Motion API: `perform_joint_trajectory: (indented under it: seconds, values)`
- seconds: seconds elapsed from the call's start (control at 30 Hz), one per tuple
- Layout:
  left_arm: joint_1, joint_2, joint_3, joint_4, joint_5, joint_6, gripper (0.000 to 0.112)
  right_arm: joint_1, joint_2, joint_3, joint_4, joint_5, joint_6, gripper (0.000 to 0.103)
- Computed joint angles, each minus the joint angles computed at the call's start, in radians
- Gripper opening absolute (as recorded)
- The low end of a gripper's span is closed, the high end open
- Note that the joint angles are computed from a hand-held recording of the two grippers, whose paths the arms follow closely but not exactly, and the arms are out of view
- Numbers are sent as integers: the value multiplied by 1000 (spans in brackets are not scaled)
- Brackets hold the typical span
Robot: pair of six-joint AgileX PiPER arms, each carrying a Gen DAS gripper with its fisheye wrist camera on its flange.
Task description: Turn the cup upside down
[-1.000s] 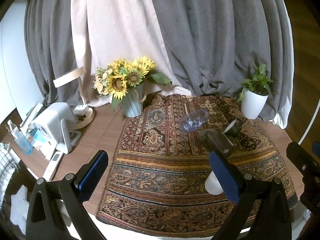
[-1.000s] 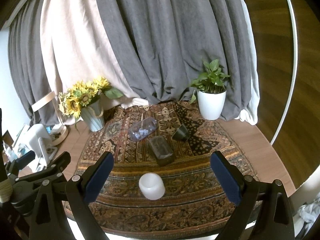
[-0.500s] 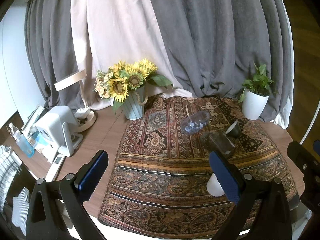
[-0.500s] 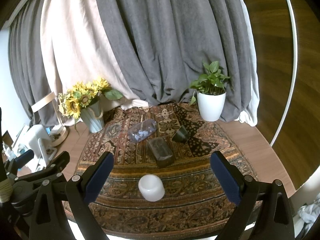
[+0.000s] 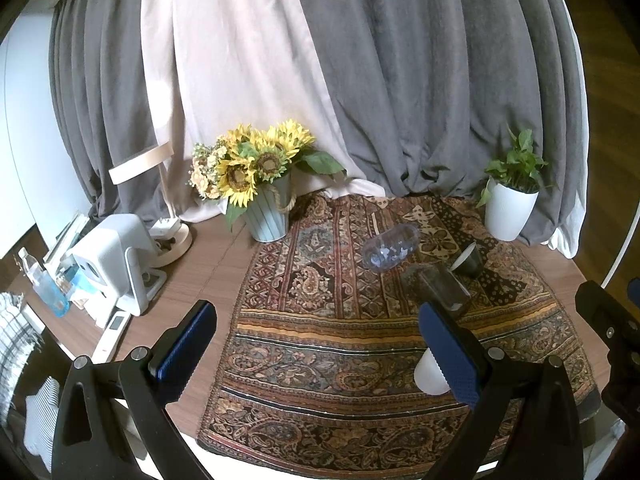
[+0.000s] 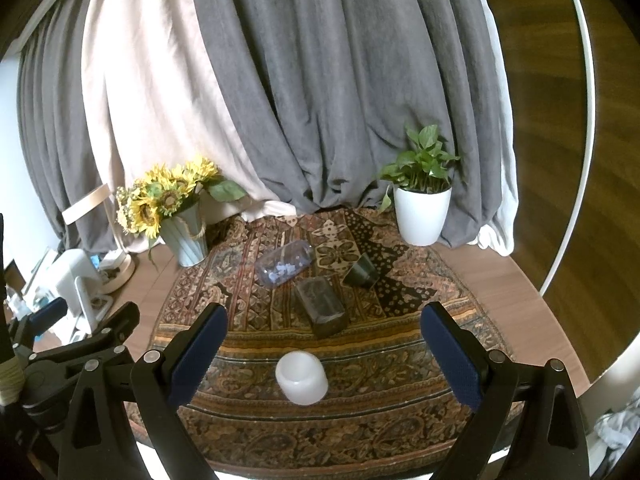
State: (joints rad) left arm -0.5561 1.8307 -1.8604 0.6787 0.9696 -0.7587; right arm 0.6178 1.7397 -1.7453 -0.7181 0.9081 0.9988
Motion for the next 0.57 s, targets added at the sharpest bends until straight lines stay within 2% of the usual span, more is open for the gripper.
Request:
perform_joint_trajectory:
  seconds: [0.57]
  values:
    - [1, 9, -13, -6, -4, 13, 103, 3, 8, -12, -2, 6, -5, 97]
